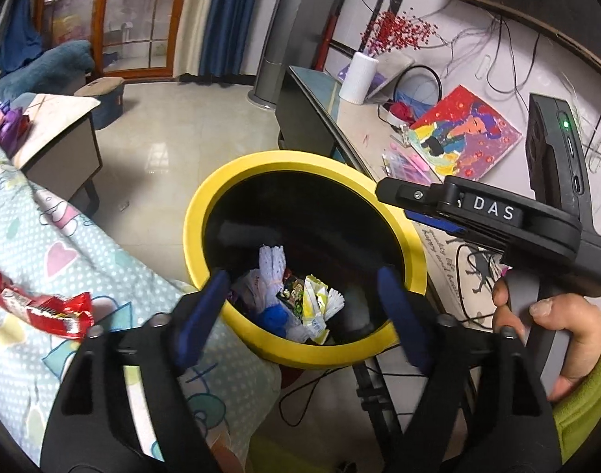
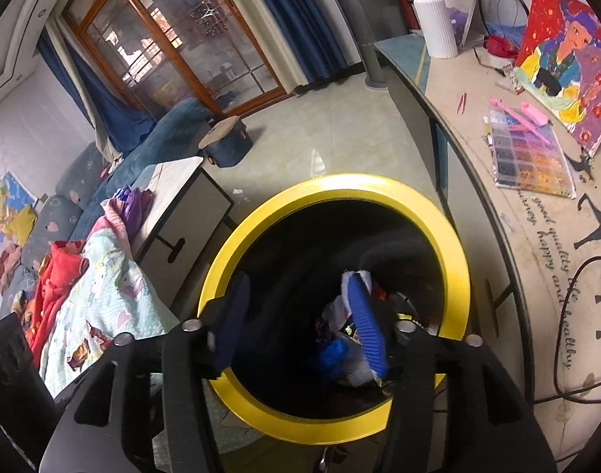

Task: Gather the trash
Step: 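Open both grippers to drop the bags into the bin, then move both grippers back toward the wrappers on the bed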

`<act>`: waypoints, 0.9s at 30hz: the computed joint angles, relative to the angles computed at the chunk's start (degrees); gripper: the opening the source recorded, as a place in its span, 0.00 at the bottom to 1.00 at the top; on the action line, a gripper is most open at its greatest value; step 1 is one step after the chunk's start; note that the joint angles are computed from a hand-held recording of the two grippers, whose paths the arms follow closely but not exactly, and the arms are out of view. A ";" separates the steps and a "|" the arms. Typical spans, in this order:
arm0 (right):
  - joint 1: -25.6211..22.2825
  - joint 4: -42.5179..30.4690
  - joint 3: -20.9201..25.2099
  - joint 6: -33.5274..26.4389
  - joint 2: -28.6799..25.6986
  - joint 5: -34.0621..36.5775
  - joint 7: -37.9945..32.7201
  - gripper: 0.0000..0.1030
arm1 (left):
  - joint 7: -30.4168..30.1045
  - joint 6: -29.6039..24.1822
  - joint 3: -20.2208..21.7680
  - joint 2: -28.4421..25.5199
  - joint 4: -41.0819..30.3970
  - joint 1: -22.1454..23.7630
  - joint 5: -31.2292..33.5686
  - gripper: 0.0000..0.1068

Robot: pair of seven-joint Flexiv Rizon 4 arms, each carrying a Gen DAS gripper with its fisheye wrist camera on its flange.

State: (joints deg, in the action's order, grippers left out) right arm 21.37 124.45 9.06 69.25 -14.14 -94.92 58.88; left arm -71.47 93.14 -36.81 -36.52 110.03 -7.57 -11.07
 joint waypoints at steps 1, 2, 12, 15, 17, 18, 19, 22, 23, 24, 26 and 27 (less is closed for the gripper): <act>0.16 0.09 0.10 -0.47 0.16 0.49 -0.53 0.54 | -0.34 0.37 0.15 0.26 0.32 0.00 -0.11 0.80; 0.30 0.12 0.16 -0.80 0.29 0.91 -0.88 0.58 | -0.70 0.65 0.10 0.54 0.62 0.19 -0.21 0.83; 2.68 0.13 0.66 -4.95 1.57 4.82 -5.44 0.66 | -4.31 4.37 0.99 4.02 3.80 1.45 2.00 0.86; 3.55 -0.65 0.74 -5.54 1.34 5.65 -7.36 0.66 | -5.70 5.54 1.31 5.18 4.98 2.09 3.17 0.86; 4.10 -1.31 0.72 -5.55 1.03 5.75 -8.44 0.66 | -6.74 6.32 1.81 5.93 5.72 2.34 3.93 0.86; 4.40 -1.62 0.75 -5.70 0.95 6.00 -9.06 0.66 | -7.34 6.62 2.00 6.39 6.05 2.57 4.22 0.86; 4.73 -1.91 0.78 -5.93 0.88 6.21 -9.72 0.66 | -7.91 6.92 1.98 6.70 6.39 2.89 4.54 0.86; 5.65 -2.72 0.82 -6.53 0.63 6.63 -11.25 0.66 | -9.73 8.11 2.59 7.67 7.22 3.35 5.57 0.86; 5.98 -3.02 0.85 -6.73 0.52 6.80 -11.71 0.66 | -10.30 8.54 2.77 7.99 7.54 3.55 5.99 0.86; 6.32 -3.34 0.89 -6.97 0.42 7.02 -12.28 0.66 | -10.97 9.03 3.18 8.46 7.92 3.60 6.35 0.86; 6.91 -4.09 0.88 -6.91 0.14 7.07 -13.52 0.66 | -12.22 9.85 4.31 9.26 8.40 3.30 7.09 0.86; 7.24 -4.46 0.90 -7.01 0.02 7.12 -14.09 0.66 | -12.87 10.36 4.70 9.75 8.77 3.40 7.49 0.86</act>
